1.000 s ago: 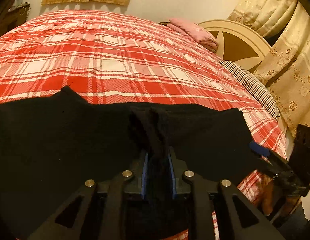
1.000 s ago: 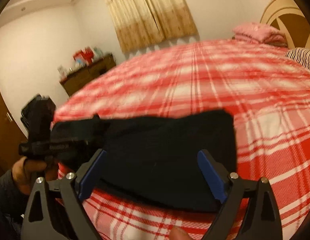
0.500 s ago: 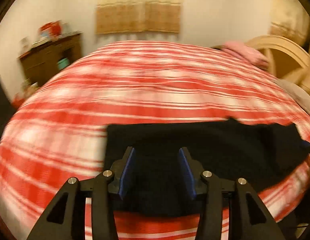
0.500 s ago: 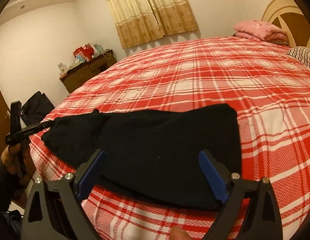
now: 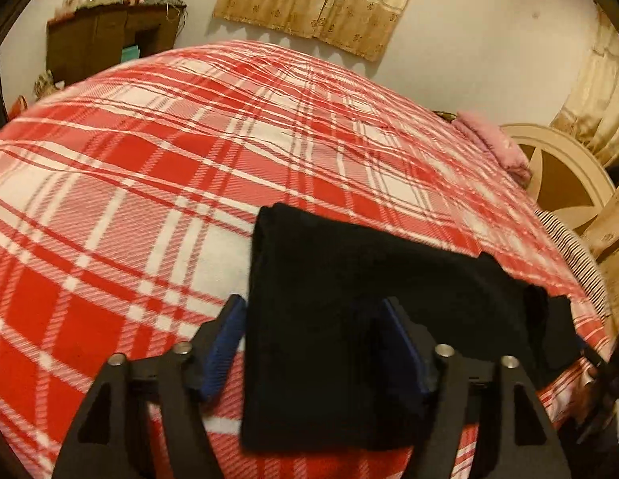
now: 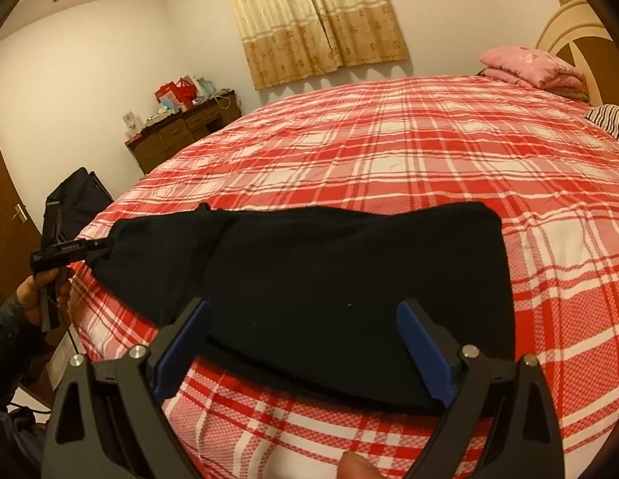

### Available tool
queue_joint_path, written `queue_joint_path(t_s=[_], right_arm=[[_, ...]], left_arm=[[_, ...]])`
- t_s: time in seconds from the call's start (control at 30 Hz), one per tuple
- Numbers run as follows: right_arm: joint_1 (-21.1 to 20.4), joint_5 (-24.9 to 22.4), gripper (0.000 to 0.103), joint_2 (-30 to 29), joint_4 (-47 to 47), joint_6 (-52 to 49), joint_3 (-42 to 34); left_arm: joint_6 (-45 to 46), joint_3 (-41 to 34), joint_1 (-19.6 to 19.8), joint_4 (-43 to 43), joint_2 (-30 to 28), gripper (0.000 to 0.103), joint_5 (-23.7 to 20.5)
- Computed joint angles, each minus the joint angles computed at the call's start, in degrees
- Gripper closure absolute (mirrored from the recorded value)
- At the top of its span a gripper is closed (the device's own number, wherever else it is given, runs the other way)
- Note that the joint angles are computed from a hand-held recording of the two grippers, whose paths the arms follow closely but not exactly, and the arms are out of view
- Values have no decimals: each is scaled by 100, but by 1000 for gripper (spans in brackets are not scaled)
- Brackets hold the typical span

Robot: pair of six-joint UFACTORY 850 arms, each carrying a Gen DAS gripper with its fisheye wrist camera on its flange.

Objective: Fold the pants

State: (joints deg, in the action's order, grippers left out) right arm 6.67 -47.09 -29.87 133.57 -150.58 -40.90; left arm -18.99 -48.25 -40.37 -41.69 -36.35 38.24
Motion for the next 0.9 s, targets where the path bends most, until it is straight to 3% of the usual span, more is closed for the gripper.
queue_joint_path(t_s=[0.07, 0.17, 0.23, 0.3, 0.43, 0.63, 0.9], right_arm=[[7, 22, 6, -7, -29, 26, -8], [16, 25, 6, 8, -30, 21, 6], [9, -1, 6, 33, -12, -8, 32], [10, -20, 6, 47, 12, -12, 47], [6, -18, 6, 31, -22, 56, 28], [47, 6, 6, 23, 32, 12, 23], [80, -5, 6, 31, 123, -80, 63]], left_arm=[[183, -84, 2, -49, -7, 23, -140], [1501, -380, -99, -992, -108, 23, -436], [2268, -517, -196, -1690, -171, 29, -466], [2927, -567, -270, -2372, -193, 49, -399], [2637, -350, -287, -2372, -37, 68, -273], [4239, -679, -657, -3772, -77, 74, 242], [5047, -884, -869, -4228, 0, 85, 495]])
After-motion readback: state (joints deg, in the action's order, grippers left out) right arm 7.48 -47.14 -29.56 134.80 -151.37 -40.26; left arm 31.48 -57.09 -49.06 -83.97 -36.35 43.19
